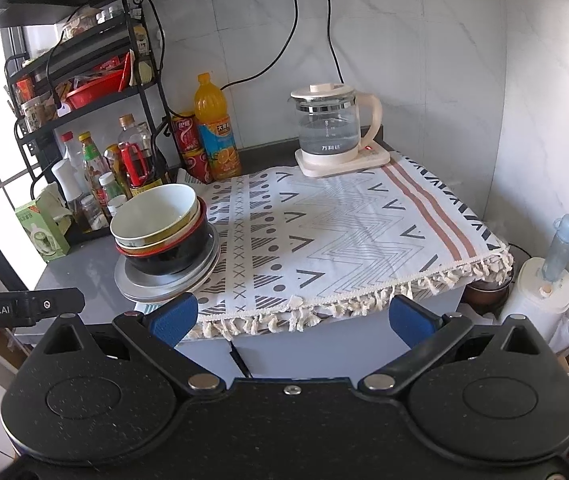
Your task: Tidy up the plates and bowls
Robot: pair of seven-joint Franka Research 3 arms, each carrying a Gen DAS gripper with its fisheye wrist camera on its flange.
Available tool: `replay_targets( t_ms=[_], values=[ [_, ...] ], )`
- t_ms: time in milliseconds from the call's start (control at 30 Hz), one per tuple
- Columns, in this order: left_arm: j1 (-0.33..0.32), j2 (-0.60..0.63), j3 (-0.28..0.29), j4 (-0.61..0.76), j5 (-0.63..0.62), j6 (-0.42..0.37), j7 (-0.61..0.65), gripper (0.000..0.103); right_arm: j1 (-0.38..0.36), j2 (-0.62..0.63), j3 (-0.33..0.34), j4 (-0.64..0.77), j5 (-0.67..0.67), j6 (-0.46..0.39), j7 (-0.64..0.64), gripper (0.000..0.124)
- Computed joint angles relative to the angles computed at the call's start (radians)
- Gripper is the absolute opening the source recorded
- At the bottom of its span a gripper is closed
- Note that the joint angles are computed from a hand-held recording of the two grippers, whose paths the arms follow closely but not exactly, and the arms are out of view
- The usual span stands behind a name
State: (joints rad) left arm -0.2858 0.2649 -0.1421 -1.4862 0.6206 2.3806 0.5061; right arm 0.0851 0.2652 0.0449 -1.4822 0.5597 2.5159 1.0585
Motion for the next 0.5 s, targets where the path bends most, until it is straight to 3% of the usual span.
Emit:
replay_targets(
  t_ms=[500],
  values=[
    [-0.011, 0.011, 0.004, 0.018, 0.018, -0.001, -0.014, 0.103, -0.003, 0.001, 0.001, 0.001, 0.004, -0.004, -0.027, 0.103]
  ],
)
